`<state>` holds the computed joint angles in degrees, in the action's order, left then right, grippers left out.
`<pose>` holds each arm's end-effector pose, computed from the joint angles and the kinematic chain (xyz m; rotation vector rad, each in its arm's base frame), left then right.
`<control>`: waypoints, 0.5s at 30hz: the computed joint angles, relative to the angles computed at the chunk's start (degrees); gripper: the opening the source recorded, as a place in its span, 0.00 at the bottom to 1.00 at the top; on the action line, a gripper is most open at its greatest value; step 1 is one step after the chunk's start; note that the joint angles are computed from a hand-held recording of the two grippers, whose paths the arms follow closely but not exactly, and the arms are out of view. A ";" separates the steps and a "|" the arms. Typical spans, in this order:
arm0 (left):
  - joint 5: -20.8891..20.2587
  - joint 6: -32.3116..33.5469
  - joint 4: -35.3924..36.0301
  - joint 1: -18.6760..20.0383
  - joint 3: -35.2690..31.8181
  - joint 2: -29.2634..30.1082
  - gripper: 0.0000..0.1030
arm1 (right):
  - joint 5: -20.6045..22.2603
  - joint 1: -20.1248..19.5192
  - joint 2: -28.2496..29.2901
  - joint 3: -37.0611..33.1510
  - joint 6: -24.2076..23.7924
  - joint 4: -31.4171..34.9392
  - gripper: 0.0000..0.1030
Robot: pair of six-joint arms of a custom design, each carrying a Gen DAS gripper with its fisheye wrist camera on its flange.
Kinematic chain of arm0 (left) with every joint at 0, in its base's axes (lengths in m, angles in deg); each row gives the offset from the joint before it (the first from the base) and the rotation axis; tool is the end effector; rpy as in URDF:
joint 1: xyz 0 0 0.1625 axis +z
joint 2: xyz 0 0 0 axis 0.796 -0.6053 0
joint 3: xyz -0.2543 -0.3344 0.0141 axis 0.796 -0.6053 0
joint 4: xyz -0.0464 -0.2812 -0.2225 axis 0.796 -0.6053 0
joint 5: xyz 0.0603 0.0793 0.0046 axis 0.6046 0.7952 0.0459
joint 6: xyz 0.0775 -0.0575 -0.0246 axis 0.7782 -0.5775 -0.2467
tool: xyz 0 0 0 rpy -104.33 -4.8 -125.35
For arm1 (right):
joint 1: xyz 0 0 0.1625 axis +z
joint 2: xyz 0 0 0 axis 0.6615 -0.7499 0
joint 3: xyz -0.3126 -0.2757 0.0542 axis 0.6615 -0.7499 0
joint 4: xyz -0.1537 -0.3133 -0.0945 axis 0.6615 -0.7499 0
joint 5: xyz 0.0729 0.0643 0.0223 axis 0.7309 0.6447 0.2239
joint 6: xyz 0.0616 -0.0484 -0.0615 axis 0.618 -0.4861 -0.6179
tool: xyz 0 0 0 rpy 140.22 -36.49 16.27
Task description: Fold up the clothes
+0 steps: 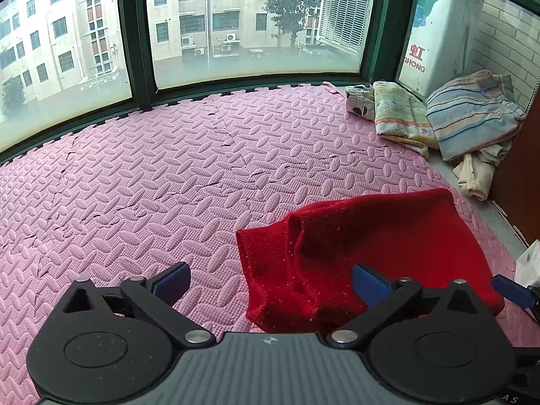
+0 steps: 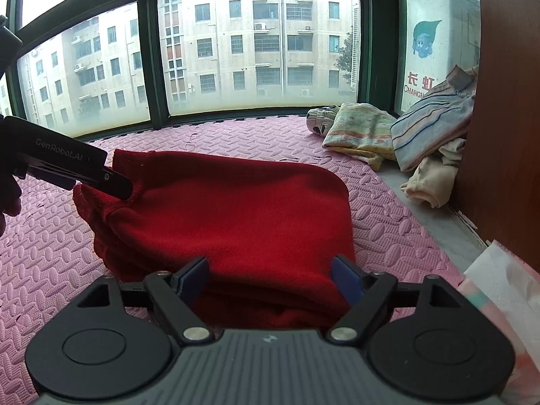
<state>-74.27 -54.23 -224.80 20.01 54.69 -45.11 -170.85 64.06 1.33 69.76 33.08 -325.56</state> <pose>-0.0113 -0.6544 0.1898 0.7810 2.3769 -0.6626 0.2105 -0.5084 -0.0765 0.2681 -2.1267 1.1798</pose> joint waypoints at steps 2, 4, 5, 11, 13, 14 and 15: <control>-0.01 -0.09 -0.07 0.07 0.21 -0.17 1.00 | 0.43 0.15 -0.23 0.38 0.02 -0.55 0.82; 0.00 -0.25 -0.13 0.16 0.38 -0.29 1.00 | 0.74 0.14 -0.45 0.76 0.46 -0.68 0.85; 0.01 -0.43 -0.03 0.20 0.46 -0.36 1.00 | 0.58 0.00 -0.48 0.84 0.78 -0.30 0.85; -0.56 -0.31 -1.51 0.63 1.50 -0.94 1.00 | 0.78 -0.11 -0.65 1.53 0.51 -0.47 0.91; -0.83 0.24 -3.11 0.69 2.02 -1.08 1.00 | 1.54 -0.17 -1.28 2.33 1.35 -0.81 0.96; -0.60 0.61 -4.17 0.64 2.25 -1.01 1.00 | 1.93 -0.21 -1.60 2.72 1.77 -0.97 0.96; -0.31 1.03 -5.30 0.58 2.47 -0.92 1.00 | 2.29 -0.24 -1.91 3.11 2.17 -1.14 0.96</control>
<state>-74.58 -53.19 -230.10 20.59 57.17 -46.03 -168.55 63.82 -0.58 72.87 35.25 -326.70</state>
